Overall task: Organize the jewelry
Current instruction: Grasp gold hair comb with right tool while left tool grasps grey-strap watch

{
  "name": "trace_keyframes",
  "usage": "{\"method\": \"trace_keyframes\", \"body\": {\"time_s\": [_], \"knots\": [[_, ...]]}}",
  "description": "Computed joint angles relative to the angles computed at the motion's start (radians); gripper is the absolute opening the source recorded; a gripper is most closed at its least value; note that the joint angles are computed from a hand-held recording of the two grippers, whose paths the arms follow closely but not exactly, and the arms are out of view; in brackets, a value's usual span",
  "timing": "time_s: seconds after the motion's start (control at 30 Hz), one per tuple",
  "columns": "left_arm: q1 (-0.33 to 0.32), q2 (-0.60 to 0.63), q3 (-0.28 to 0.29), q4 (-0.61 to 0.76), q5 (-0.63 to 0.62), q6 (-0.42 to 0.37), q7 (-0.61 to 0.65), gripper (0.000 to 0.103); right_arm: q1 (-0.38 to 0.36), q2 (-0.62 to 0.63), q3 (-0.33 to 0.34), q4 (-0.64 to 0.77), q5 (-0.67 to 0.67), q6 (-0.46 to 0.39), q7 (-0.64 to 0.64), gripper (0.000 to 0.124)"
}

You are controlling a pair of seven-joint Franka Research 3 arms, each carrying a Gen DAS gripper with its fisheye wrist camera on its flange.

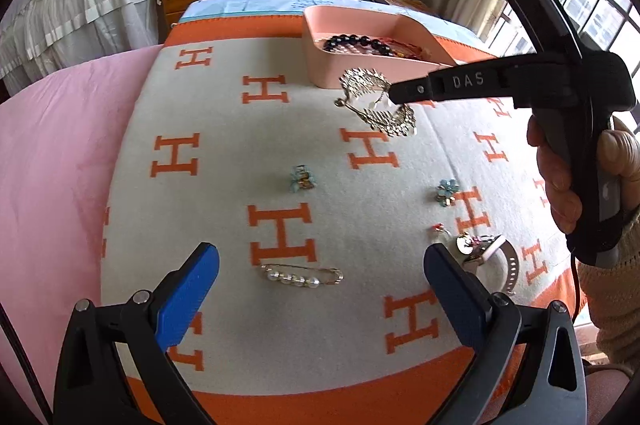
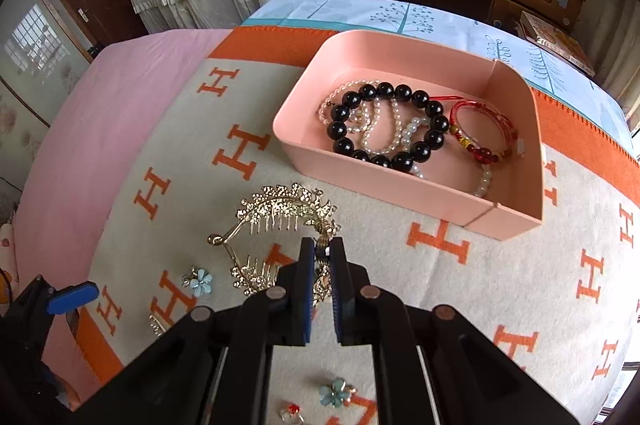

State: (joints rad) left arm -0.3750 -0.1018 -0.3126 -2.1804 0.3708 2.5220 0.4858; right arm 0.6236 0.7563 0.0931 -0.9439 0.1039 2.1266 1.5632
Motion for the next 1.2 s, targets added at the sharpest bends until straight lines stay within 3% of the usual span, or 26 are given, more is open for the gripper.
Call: {"method": "trace_keyframes", "body": {"time_s": [0.2,0.27,0.33,0.6,0.77,0.83,0.93,1.2], "knots": [[-0.044,0.107,-0.022,0.119,-0.009,0.007,0.132,0.092,-0.041,-0.157,0.024,-0.216,0.046,0.127,-0.036,0.007],[-0.062,0.15,-0.028,0.169,-0.003,-0.012,0.179,0.079,-0.049,-0.19,0.028,-0.259,0.054,0.156,-0.047,0.007],[-0.081,0.193,-0.029,0.222,0.019,-0.044,0.205,0.073,-0.057,-0.218,0.034,-0.296,0.065,0.179,-0.057,0.007],[-0.117,0.29,-0.026,0.329,-0.034,-0.098,0.313,0.066,-0.089,-0.291,0.049,-0.407,0.112,0.241,-0.097,0.007],[-0.107,0.315,-0.027,0.337,-0.143,-0.121,0.344,0.027,-0.103,-0.31,0.052,-0.446,0.133,0.267,-0.104,0.007],[-0.106,0.319,-0.025,0.335,-0.163,-0.129,0.341,0.022,-0.106,-0.314,0.053,-0.456,0.14,0.274,-0.104,0.007],[-0.1,0.312,-0.028,0.318,-0.195,-0.112,0.36,0.006,-0.112,-0.32,0.056,-0.469,0.153,0.283,-0.105,0.007],[-0.089,0.255,-0.02,0.247,-0.224,-0.014,0.325,0.005,-0.125,-0.353,0.064,-0.511,0.186,0.325,-0.119,0.007]]}}
